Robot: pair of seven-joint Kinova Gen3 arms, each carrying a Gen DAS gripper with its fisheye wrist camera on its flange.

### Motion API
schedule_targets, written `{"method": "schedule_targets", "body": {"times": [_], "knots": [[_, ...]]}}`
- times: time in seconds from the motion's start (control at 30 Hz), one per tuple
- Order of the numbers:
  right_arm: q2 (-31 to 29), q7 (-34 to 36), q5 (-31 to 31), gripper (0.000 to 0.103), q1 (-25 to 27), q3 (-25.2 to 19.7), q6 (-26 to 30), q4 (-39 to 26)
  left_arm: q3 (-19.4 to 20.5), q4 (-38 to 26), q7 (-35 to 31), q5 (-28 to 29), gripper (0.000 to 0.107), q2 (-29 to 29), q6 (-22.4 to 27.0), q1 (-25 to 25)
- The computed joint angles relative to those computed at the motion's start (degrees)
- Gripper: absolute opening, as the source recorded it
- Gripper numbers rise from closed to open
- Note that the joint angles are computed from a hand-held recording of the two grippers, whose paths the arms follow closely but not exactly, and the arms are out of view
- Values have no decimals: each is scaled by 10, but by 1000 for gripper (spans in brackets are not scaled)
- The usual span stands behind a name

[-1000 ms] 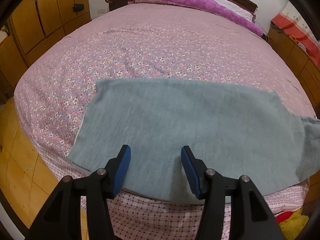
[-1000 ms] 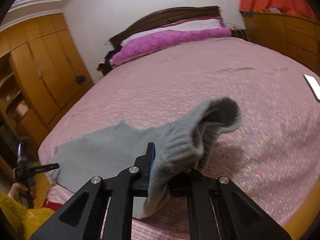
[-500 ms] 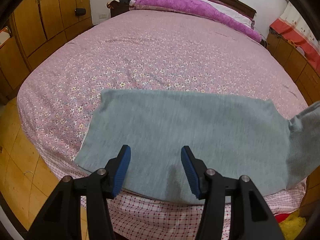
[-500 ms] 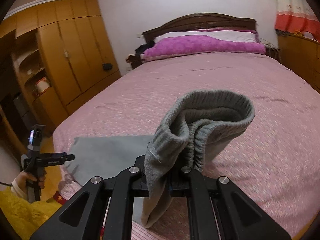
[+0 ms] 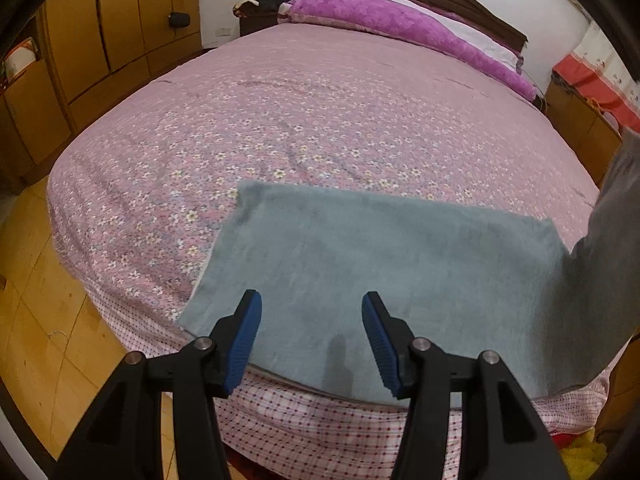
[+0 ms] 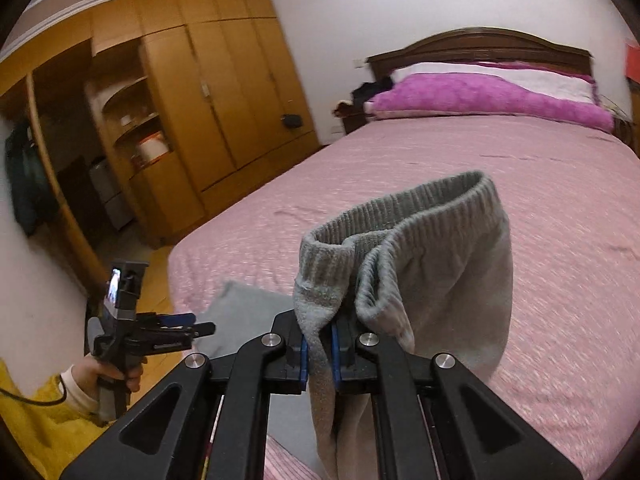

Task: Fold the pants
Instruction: 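Lift the waistband with the right gripper and fold it toward the left gripper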

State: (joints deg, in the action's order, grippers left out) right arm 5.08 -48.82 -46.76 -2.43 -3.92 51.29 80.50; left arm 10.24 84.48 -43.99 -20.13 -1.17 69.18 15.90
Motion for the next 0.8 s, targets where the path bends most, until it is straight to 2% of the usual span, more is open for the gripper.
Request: {"method": "schedule_targets", "body": {"times": [0.3,0.43,0.63,0.8], "knots": [[53,-20,19,1,-35,-37,9,-55,-4,16,5,-1,55,-20,-4,-16],[80,-38,52,1,-55,-53,16,-78,-4,25,5,7,55,-26,-7,-26],[130,-83,125,1,-93,-67,50,-115,-7,40,1,26,55,-31,-16,-39],[177,-158,213,3,-146,-63,89,-158,-14,52,-15,46,55,-30,-27,-48]]}}
